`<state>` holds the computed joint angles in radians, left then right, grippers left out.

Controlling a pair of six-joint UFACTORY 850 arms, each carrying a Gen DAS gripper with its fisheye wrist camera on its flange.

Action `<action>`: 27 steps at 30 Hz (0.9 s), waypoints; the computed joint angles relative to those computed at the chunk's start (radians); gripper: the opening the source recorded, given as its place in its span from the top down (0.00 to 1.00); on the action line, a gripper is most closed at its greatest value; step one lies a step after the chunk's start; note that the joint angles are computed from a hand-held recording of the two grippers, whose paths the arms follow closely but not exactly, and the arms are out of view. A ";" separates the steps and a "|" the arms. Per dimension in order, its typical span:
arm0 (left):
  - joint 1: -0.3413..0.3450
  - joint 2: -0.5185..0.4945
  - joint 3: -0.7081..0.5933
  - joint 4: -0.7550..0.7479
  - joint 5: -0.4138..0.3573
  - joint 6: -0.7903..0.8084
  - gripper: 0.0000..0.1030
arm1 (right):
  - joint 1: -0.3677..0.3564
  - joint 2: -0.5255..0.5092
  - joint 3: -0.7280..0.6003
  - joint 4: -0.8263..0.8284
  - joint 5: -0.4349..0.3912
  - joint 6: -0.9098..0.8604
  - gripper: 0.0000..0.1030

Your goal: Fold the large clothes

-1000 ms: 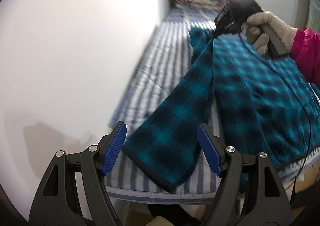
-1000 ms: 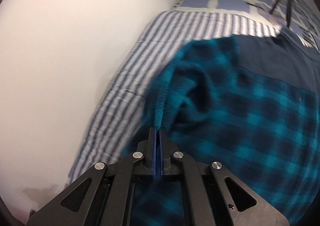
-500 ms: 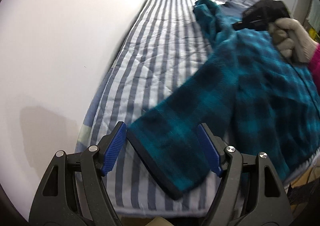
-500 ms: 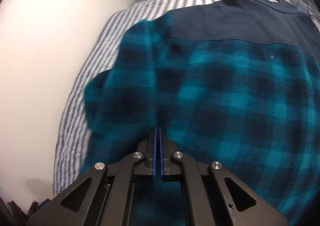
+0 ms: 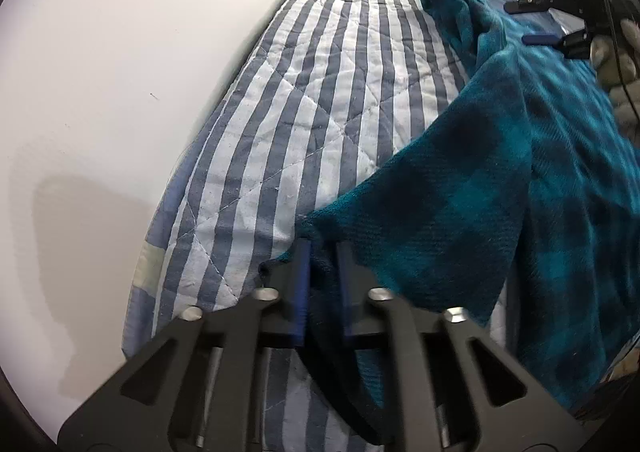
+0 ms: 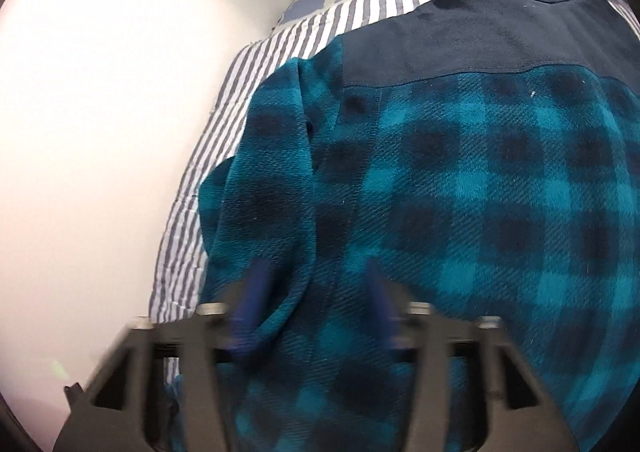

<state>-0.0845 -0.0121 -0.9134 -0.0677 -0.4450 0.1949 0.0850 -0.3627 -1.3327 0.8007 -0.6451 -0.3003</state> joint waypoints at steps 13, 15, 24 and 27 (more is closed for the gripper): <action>-0.034 0.315 0.105 -0.328 0.025 0.368 0.99 | 0.071 -0.009 -0.057 -0.161 -0.004 0.131 0.99; -0.058 0.357 0.118 -0.377 0.018 0.426 0.99 | 0.070 0.011 -0.057 -0.188 0.000 0.142 0.99; -0.282 0.429 0.172 -0.386 0.011 0.497 0.99 | 0.006 0.101 0.039 -0.364 0.011 0.238 0.98; -0.318 0.422 0.182 -0.445 -0.060 0.544 0.92 | 0.017 0.102 0.047 -0.575 -0.022 0.390 0.97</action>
